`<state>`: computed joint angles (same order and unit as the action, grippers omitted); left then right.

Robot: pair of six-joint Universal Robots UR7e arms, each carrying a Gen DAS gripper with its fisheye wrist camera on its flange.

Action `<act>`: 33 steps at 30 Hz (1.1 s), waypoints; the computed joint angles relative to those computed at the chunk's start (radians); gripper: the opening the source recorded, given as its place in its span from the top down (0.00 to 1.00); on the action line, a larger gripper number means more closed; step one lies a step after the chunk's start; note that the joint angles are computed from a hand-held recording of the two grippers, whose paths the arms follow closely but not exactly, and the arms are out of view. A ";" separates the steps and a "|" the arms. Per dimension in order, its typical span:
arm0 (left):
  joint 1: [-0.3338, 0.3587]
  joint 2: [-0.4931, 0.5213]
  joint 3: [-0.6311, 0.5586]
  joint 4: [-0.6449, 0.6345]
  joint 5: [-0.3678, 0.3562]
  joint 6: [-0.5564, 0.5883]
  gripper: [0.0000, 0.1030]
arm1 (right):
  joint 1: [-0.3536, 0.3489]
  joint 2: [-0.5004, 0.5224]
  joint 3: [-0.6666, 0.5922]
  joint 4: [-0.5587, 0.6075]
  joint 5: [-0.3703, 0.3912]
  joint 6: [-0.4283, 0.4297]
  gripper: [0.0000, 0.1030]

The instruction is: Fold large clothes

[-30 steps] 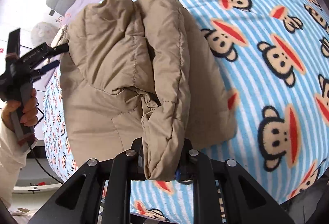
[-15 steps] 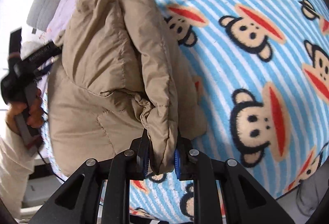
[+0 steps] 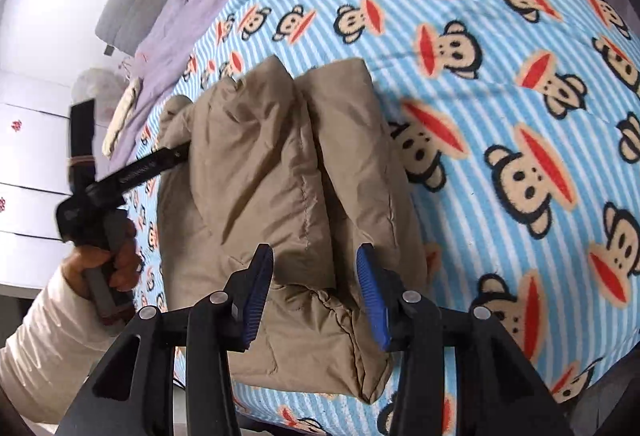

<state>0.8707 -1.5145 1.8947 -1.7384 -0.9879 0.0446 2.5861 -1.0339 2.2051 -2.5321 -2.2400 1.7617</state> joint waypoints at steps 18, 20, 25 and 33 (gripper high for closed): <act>0.037 -0.168 -0.001 0.214 -0.064 -0.056 0.00 | -0.041 0.014 0.027 -0.076 0.033 -0.044 0.41; 0.056 -0.165 -0.010 0.237 -0.083 -0.065 0.00 | -0.042 0.006 0.024 -0.063 0.033 -0.055 0.41; 0.096 -0.144 -0.043 0.258 -0.128 -0.088 0.00 | -0.023 -0.045 0.010 0.071 -0.018 -0.016 0.27; 0.134 -0.120 -0.083 0.266 -0.155 -0.078 0.00 | -0.061 -0.093 0.091 -0.005 -0.004 -0.046 0.14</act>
